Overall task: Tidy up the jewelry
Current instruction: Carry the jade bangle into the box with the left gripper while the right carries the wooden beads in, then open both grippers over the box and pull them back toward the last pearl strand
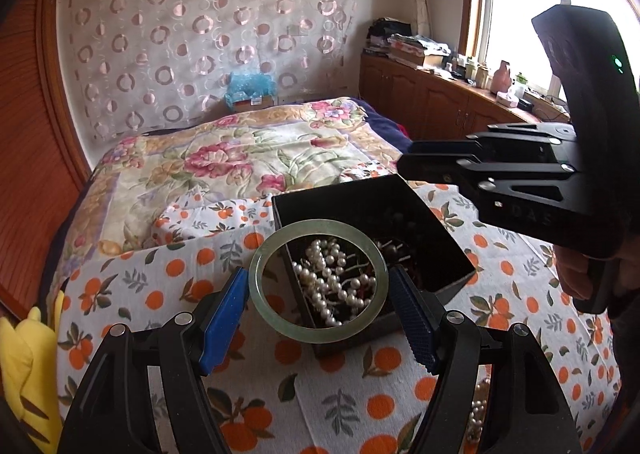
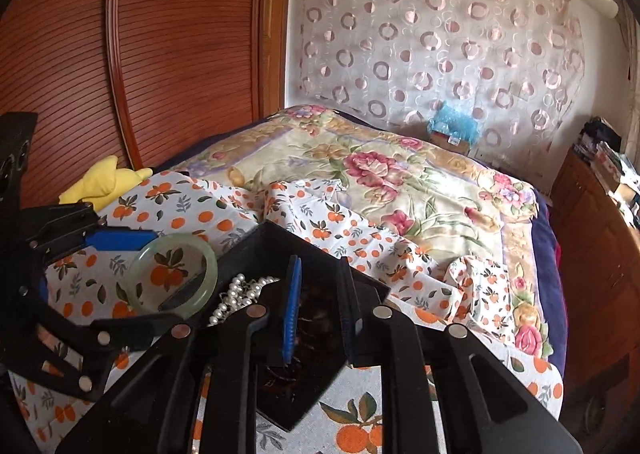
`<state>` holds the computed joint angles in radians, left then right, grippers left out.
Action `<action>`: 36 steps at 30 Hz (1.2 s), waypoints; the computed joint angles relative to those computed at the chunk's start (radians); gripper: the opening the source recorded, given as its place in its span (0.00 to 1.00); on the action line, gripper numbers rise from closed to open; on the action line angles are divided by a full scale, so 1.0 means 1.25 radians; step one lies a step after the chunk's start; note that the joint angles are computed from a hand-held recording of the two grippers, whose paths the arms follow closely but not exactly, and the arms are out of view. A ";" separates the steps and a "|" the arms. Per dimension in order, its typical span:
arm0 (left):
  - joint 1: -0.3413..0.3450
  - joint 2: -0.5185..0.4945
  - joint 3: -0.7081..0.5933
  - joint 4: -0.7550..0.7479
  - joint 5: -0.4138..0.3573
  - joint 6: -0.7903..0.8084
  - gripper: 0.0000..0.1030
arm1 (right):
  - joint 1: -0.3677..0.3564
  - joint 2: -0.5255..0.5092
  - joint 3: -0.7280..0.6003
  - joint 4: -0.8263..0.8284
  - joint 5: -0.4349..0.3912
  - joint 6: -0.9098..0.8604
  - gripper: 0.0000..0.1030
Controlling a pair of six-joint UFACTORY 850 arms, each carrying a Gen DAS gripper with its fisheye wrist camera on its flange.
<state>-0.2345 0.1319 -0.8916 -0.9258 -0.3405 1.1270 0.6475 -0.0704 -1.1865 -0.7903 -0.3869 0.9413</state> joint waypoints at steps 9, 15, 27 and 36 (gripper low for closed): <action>-0.028 -0.050 -0.039 0.045 0.012 -0.041 0.67 | -0.001 0.064 0.087 -0.064 0.000 0.117 0.20; -0.044 -0.074 -0.061 0.093 0.018 -0.076 0.67 | 0.005 0.103 0.140 -0.100 -0.009 0.181 0.21; -0.046 -0.048 -0.048 0.041 0.013 -0.028 0.67 | 0.039 0.176 0.217 -0.126 -0.020 0.256 0.21; -0.002 0.059 0.059 -0.008 -0.056 0.037 0.67 | 0.105 0.215 0.277 -0.002 -0.012 0.212 0.21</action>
<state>-0.2374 0.2054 -0.8182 -0.9359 -0.4105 1.1737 0.7785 0.1987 -0.8399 -0.7934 -0.4024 1.2065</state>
